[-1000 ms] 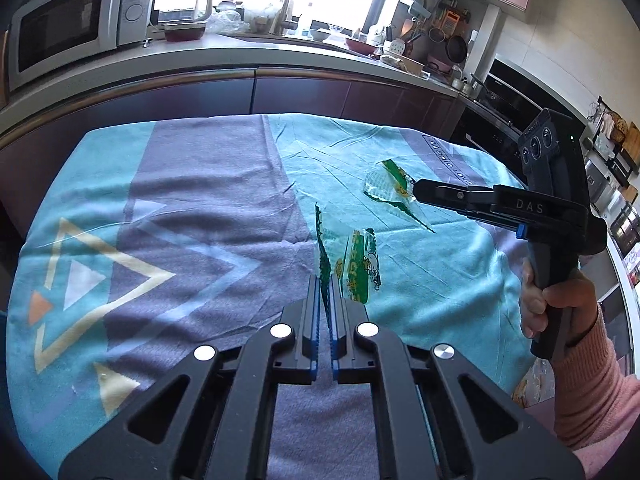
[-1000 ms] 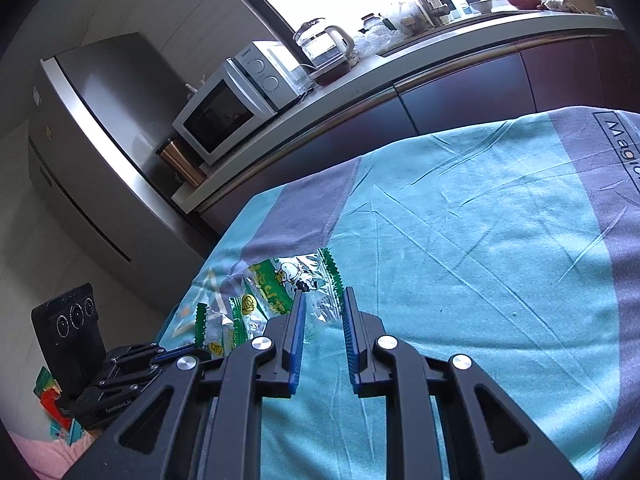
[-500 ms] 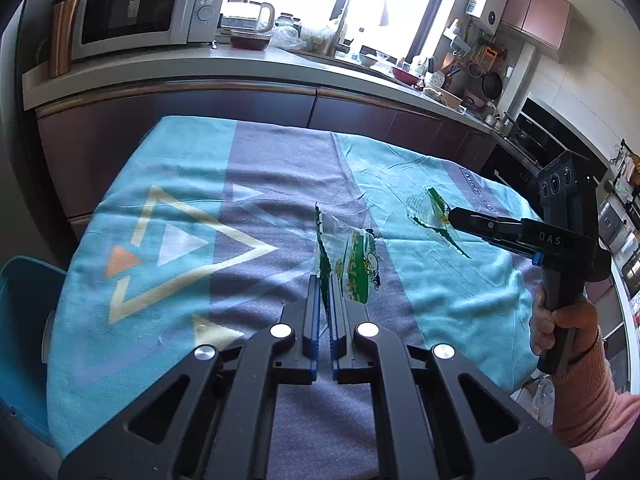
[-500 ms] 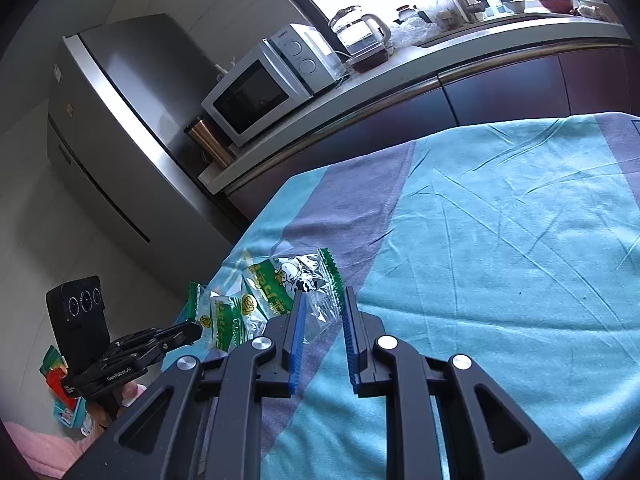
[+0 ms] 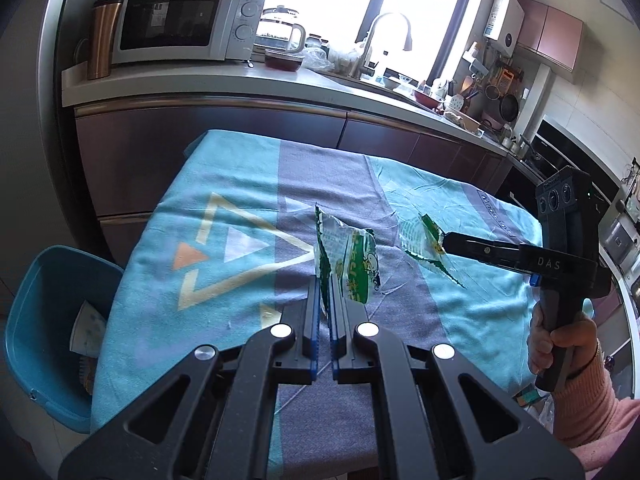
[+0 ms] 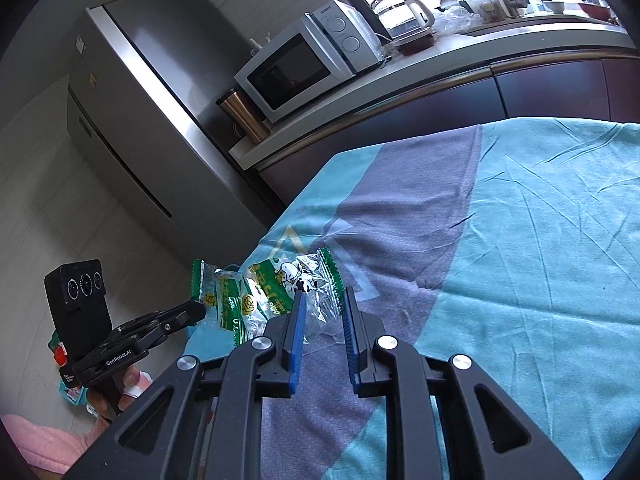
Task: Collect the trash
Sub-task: 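Lift the wrappers and carry both tools toward the teal bin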
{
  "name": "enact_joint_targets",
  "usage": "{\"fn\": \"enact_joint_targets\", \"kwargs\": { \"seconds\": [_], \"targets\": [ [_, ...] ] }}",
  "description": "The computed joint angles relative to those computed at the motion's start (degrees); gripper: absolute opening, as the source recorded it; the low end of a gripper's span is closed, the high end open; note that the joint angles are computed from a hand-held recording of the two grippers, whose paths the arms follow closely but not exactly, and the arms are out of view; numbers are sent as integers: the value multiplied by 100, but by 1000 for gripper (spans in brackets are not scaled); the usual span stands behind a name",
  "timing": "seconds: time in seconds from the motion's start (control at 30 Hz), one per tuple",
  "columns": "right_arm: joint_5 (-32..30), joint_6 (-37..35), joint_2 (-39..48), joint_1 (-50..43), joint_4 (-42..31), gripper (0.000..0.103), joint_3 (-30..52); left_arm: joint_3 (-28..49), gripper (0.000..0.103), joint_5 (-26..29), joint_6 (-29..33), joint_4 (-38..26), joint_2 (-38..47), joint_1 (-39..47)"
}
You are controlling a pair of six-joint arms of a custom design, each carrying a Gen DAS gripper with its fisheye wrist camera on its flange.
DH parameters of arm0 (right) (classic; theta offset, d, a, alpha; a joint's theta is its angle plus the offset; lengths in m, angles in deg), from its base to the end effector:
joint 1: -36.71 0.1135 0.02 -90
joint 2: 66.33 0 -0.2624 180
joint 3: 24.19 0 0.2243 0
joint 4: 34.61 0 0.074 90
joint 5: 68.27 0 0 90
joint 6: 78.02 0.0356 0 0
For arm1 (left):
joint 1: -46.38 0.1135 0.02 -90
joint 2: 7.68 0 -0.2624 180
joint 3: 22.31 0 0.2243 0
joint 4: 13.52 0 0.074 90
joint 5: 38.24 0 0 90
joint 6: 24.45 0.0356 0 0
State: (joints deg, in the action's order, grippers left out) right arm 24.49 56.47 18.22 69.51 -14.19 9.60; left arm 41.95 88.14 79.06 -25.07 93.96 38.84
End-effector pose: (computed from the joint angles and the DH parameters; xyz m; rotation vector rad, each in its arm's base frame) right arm 0.1955 0.1240 0.1457 0.2534 2.1780 0.7438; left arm 0.3131 -0.0627 0.1569 0.7005 2.2160 -0.7119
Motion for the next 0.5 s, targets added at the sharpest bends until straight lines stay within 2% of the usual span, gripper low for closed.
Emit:
{"fn": "enact_joint_targets", "kwargs": {
  "seconds": [0.5],
  "targets": [
    [-84,-84,817,454,-228,17,1056,39,4,355,223,-233,-158,952]
  ]
}}
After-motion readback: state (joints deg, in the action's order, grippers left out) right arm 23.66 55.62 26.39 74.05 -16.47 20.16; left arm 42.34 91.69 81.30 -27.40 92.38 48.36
